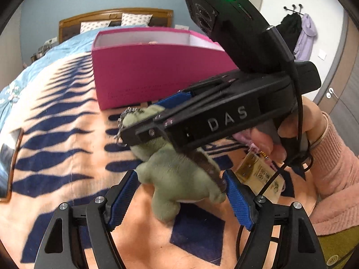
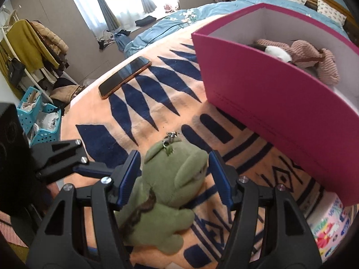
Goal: Organize objects
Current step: 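Move the right tool to the green dinosaur and grasp it, then lift the green dinosaur with the right tool toward the box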
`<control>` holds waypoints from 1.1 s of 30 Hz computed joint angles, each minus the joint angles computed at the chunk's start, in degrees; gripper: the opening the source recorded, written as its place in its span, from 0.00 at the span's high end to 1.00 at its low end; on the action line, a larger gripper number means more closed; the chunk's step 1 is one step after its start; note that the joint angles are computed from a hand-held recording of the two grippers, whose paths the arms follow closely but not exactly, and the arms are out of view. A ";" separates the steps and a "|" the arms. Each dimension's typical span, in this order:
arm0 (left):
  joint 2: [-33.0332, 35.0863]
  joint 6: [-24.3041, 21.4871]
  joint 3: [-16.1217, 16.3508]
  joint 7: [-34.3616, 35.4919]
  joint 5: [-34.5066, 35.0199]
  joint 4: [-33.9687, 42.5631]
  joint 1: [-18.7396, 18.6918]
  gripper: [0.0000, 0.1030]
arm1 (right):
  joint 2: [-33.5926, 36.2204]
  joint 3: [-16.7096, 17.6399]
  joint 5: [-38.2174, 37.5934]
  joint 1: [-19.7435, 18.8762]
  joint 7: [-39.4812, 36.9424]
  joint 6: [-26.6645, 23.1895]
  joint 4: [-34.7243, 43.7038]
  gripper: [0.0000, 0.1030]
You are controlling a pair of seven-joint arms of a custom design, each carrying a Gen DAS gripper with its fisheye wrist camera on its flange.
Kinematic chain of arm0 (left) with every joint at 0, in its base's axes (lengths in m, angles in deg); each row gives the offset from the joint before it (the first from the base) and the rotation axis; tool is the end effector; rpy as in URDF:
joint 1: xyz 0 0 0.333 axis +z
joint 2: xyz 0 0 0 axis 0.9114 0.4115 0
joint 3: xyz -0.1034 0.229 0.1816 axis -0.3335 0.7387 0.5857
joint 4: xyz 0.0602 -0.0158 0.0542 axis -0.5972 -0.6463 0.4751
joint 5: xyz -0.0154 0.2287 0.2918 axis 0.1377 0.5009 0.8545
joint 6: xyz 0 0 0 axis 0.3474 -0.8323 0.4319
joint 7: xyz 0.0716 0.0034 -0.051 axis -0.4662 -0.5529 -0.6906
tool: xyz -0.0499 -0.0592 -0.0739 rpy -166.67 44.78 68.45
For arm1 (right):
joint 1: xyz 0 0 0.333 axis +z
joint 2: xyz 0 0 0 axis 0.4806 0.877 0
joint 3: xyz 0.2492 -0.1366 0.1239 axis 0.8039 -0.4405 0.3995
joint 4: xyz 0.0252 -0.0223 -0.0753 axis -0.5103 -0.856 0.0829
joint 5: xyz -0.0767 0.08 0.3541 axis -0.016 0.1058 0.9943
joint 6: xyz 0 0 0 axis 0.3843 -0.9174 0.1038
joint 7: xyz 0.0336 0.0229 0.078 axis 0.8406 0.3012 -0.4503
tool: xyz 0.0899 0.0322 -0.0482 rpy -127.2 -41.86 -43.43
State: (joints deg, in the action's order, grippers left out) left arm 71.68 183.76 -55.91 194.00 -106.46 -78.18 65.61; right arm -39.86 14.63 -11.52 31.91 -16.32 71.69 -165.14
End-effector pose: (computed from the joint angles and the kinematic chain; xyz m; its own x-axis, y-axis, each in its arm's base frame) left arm 0.6009 -0.1632 0.3830 -0.5348 -0.8208 0.2007 -0.6965 0.2937 -0.6547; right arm 0.6629 0.1401 0.3801 0.7026 -0.6572 -0.2727 -0.6700 -0.4821 -0.5645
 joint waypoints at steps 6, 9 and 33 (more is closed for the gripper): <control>0.05 -1.15 -1.01 3.11 -5.26 0.09 1.60 0.32 | 0.43 0.17 3.41 -2.11 0.02 -1.75 0.31 0.45; 0.16 -2.15 -0.62 4.27 -6.51 0.77 1.40 0.34 | -0.91 -0.27 6.27 -3.14 0.87 -0.51 -1.35 0.45; 4.31 -8.08 -0.85 -1.12 -4.66 7.95 3.05 0.42 | -5.00 -3.65 16.49 -5.32 -0.79 3.94 -6.30 0.36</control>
State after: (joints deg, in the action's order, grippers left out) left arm 75.99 175.69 -56.77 192.88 -111.11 -70.23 68.66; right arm -44.85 10.98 4.97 26.59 -17.11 75.63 -171.44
